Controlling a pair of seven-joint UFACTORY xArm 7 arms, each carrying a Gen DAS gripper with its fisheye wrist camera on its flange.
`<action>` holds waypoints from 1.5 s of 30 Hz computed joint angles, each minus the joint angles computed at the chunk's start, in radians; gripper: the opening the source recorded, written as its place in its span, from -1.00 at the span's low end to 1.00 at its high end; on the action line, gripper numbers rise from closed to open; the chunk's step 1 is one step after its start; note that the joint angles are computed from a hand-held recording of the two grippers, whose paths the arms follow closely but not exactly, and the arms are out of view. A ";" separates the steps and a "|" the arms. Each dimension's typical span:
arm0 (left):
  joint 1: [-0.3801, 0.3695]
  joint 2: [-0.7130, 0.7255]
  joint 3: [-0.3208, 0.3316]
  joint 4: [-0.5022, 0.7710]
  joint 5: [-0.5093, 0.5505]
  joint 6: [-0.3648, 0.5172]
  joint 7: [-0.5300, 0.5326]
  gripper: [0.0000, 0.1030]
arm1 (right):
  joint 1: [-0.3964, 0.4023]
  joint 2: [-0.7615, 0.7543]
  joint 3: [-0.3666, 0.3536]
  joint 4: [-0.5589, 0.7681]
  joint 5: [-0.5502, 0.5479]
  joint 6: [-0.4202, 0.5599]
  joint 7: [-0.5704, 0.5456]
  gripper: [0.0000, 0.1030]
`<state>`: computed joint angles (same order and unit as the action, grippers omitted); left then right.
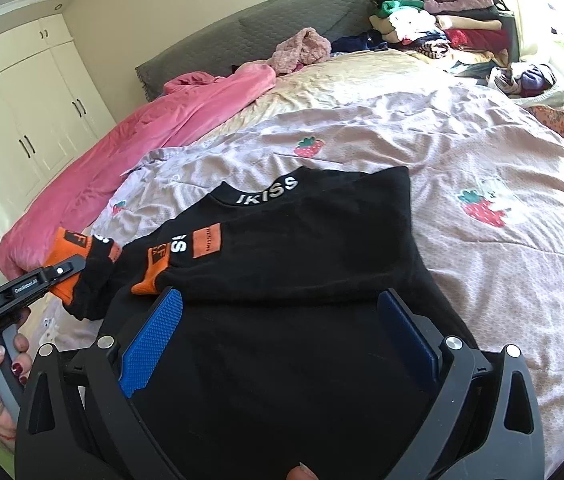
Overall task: Fold small clothes
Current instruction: 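Carry the sleeve across the shirt body and open the left gripper, then grasp the folded orange cuffs on the shirt with the right gripper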
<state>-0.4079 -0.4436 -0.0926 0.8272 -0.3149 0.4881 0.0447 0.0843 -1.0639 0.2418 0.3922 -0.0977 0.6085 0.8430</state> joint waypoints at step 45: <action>0.107 0.042 0.039 -0.070 0.114 -0.135 0.001 0.31 | 0.118 0.646 0.056 0.287 -0.092 -0.172 0.005 0.90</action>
<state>-0.3012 -0.4014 -0.0535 0.7572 -0.2007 0.3535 0.0460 0.2021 -0.4182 0.2977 0.6796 -0.1899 0.4363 0.8484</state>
